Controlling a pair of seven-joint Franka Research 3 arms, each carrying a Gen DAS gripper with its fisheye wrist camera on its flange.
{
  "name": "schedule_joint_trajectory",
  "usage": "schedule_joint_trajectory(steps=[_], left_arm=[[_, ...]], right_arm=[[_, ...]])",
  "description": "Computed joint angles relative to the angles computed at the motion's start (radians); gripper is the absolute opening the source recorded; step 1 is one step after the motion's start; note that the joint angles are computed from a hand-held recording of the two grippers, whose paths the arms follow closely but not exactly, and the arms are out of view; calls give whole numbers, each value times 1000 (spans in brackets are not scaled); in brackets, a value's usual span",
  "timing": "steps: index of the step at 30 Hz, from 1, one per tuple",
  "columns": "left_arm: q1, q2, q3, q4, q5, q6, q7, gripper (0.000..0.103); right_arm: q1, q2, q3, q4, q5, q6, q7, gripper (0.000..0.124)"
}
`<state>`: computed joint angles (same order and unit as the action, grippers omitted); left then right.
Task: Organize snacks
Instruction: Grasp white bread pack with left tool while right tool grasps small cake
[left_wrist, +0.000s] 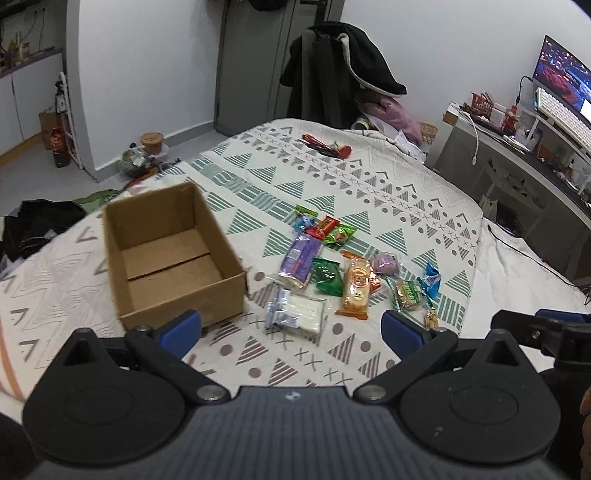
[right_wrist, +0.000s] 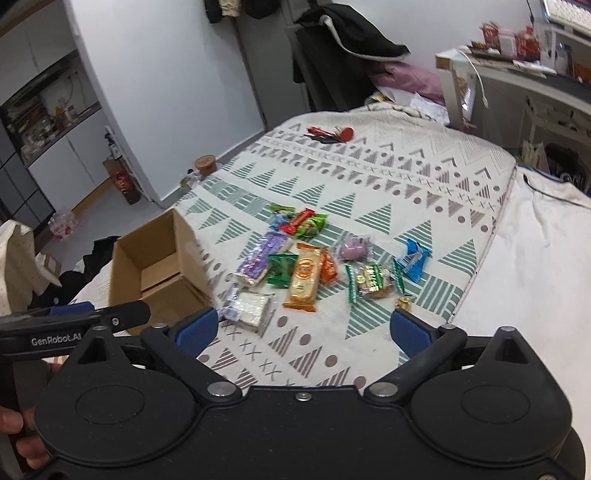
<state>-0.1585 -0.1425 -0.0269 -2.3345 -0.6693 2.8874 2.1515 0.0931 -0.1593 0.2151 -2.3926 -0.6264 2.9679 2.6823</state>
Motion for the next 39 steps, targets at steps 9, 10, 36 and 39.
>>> schedule_joint_trajectory(steps=[9,10,36,39], left_arm=[[50,151,-75,108,28,-18,-52,102],[59,165,-86,119,41,-19,-62,102],[167,526,-217,382,493,-57,-377,101],[165,557,-214,404,554,-59,-413,101]], right_arm=[[52,107,-96,35,159,-5,-73,84],[62,119,-107,41,193,-8,-99,84],[186,402,-283,259,505,-136,-283,79],[188,434,-287,290,534,-152,-297,79]])
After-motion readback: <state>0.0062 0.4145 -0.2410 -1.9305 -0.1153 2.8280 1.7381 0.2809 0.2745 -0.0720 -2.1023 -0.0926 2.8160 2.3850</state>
